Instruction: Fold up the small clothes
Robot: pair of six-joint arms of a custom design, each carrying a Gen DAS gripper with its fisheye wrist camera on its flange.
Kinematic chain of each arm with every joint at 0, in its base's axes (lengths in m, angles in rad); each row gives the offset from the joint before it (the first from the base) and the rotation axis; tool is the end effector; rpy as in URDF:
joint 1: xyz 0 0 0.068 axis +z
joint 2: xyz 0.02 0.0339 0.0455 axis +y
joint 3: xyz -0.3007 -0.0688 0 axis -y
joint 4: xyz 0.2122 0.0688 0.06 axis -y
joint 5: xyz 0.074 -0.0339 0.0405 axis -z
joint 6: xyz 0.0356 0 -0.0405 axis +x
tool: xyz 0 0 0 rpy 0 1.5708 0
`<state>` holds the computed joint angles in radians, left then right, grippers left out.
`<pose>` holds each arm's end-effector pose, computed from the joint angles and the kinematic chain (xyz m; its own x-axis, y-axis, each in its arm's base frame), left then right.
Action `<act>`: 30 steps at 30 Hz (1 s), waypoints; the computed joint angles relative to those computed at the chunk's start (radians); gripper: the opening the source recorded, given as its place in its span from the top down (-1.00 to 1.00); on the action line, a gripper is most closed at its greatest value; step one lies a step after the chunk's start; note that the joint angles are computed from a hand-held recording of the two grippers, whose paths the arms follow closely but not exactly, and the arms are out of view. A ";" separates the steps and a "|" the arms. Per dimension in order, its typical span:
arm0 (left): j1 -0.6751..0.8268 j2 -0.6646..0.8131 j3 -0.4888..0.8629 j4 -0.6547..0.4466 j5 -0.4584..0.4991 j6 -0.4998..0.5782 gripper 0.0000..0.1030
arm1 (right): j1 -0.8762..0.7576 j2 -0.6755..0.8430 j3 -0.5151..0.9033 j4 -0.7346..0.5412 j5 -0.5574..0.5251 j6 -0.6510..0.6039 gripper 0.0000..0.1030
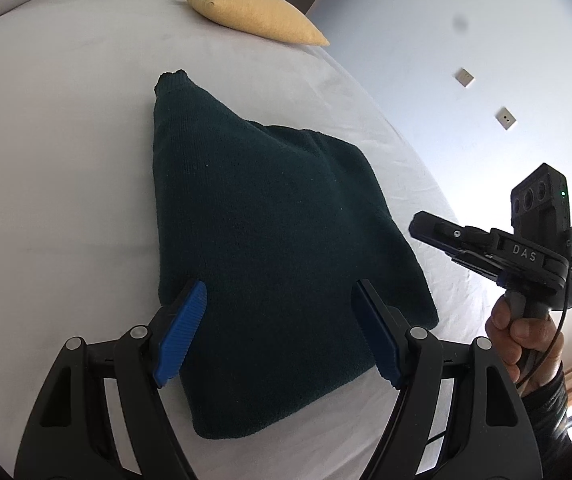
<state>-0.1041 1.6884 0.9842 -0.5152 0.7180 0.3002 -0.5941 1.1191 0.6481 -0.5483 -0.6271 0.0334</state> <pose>0.2865 -0.0535 0.2258 -0.8023 0.3077 -0.5115 0.5660 0.6642 -0.4883 0.1434 -0.0717 0.2536 -0.6988 0.5047 -0.5070 0.2219 0.8267 0.5170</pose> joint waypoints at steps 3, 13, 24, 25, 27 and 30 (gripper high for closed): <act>-0.006 0.012 0.003 0.008 -0.007 0.007 -0.43 | 0.064 0.110 -0.037 0.113 0.098 0.039 0.75; 0.037 0.005 0.000 0.005 0.065 0.026 -0.43 | -0.204 0.077 -0.068 0.092 -0.005 -0.049 0.85; -0.037 0.094 0.204 0.067 0.008 -0.044 -0.20 | 0.150 0.263 -0.001 0.340 -0.164 0.246 0.68; -0.052 0.128 0.239 0.051 -0.007 -0.043 0.05 | 0.174 0.312 0.011 0.364 -0.141 0.264 0.68; -0.085 0.193 0.300 0.024 -0.044 -0.035 0.31 | 0.181 0.400 0.024 0.412 -0.131 0.271 0.69; -0.134 0.280 0.351 0.020 -0.120 -0.034 0.37 | 0.150 0.459 0.014 0.484 -0.129 0.323 0.96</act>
